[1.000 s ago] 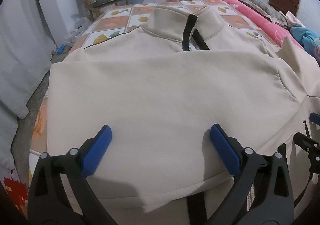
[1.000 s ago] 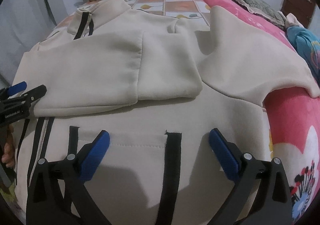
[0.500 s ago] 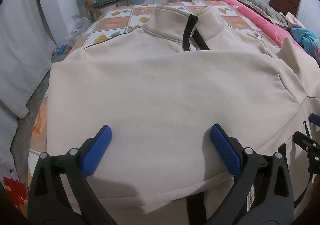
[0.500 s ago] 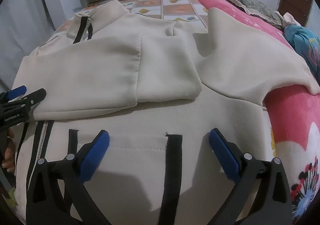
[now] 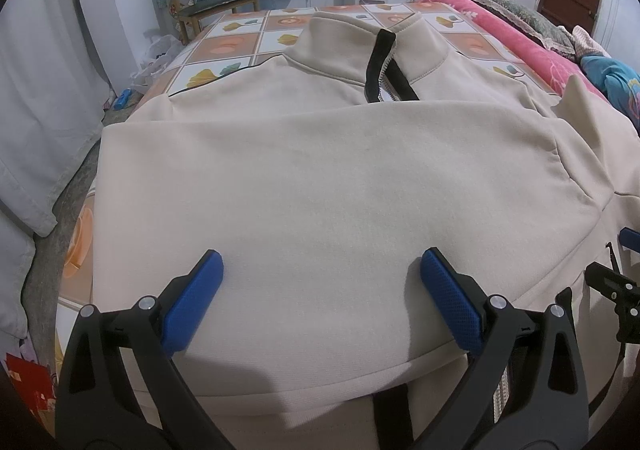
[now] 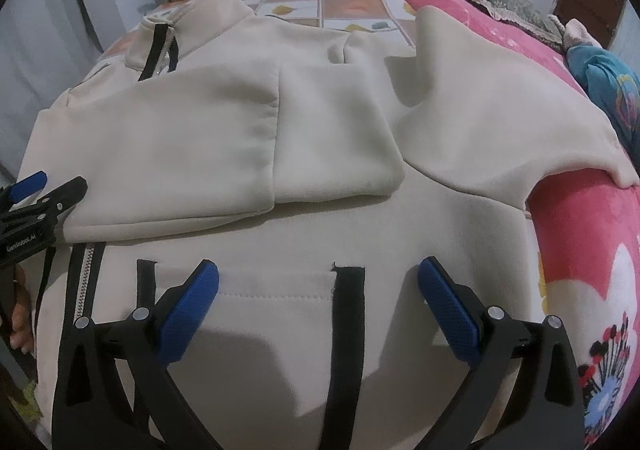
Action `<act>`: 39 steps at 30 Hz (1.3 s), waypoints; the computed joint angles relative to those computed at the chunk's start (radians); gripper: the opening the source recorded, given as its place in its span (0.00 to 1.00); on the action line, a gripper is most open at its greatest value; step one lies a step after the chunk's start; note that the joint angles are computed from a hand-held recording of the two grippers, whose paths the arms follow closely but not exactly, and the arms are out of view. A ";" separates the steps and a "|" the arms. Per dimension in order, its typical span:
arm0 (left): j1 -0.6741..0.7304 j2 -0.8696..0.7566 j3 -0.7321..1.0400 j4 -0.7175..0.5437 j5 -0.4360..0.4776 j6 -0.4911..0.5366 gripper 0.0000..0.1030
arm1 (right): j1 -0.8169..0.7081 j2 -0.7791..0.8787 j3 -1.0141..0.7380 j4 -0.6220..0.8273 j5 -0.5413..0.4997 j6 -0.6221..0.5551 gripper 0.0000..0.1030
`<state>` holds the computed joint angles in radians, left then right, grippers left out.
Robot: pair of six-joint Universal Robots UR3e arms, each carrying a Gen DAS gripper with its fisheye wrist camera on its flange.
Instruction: Fold large clothes
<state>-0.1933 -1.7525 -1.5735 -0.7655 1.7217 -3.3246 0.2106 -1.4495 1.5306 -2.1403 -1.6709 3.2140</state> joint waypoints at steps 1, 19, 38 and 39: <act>0.000 0.000 0.000 0.000 0.000 0.000 0.94 | 0.000 0.001 -0.005 0.008 0.001 0.000 0.94; 0.001 0.001 -0.002 0.002 -0.002 0.001 0.93 | -0.075 -0.139 0.045 0.036 -0.011 -0.008 0.94; 0.002 0.001 -0.004 0.004 -0.003 0.001 0.94 | -0.742 -0.326 0.086 0.094 0.341 -0.205 0.94; 0.002 0.001 -0.004 0.004 -0.003 0.001 0.94 | -0.778 -0.291 0.053 0.114 0.375 -0.209 0.94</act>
<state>-0.1917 -1.7515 -1.5771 -0.7611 1.7191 -3.3237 -0.5679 -1.7406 1.5841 -2.0259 -1.2963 3.0047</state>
